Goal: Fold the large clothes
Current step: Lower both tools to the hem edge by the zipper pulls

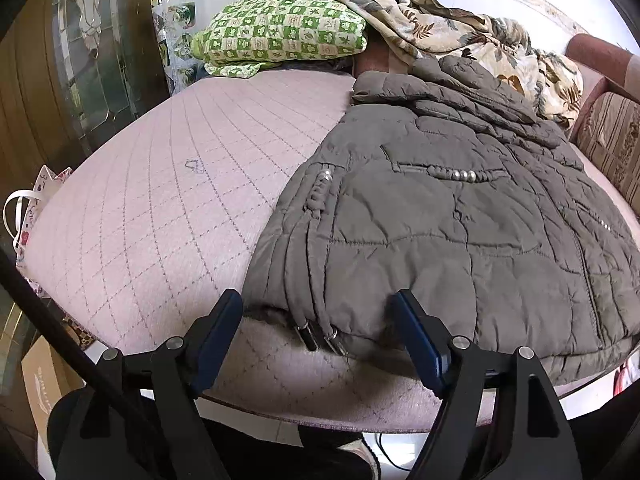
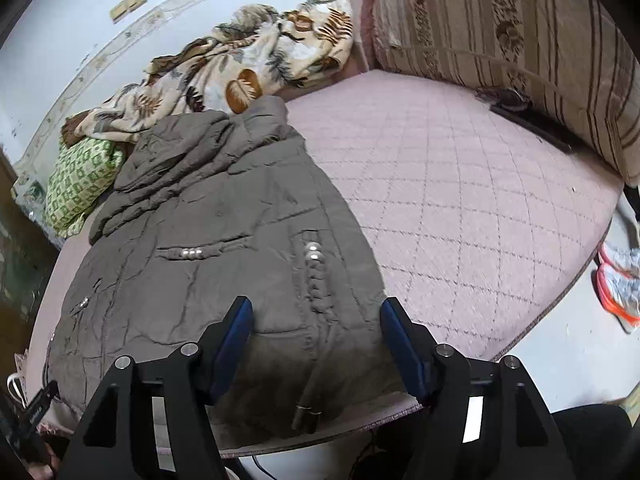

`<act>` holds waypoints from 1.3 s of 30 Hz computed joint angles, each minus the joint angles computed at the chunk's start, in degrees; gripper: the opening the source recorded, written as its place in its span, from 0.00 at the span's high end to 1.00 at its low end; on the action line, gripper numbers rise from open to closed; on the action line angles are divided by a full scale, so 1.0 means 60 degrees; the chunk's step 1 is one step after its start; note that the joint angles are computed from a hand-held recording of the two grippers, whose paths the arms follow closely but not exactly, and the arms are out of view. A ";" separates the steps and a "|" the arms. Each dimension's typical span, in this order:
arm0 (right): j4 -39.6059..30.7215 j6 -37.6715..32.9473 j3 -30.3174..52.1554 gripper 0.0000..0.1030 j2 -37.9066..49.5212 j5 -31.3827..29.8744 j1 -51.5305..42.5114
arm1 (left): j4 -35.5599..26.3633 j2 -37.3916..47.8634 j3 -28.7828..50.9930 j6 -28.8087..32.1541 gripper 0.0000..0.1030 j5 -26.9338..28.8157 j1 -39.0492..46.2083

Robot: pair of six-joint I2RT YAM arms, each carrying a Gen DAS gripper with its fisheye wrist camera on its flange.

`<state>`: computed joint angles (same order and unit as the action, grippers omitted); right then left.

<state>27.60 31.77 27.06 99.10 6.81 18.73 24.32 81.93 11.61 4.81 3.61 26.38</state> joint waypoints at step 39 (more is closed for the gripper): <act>0.1425 0.1121 -0.0325 0.27 0.0819 -0.1909 -0.1855 | -0.1877 0.0267 0.0909 0.0062 0.23 0.2872 0.2122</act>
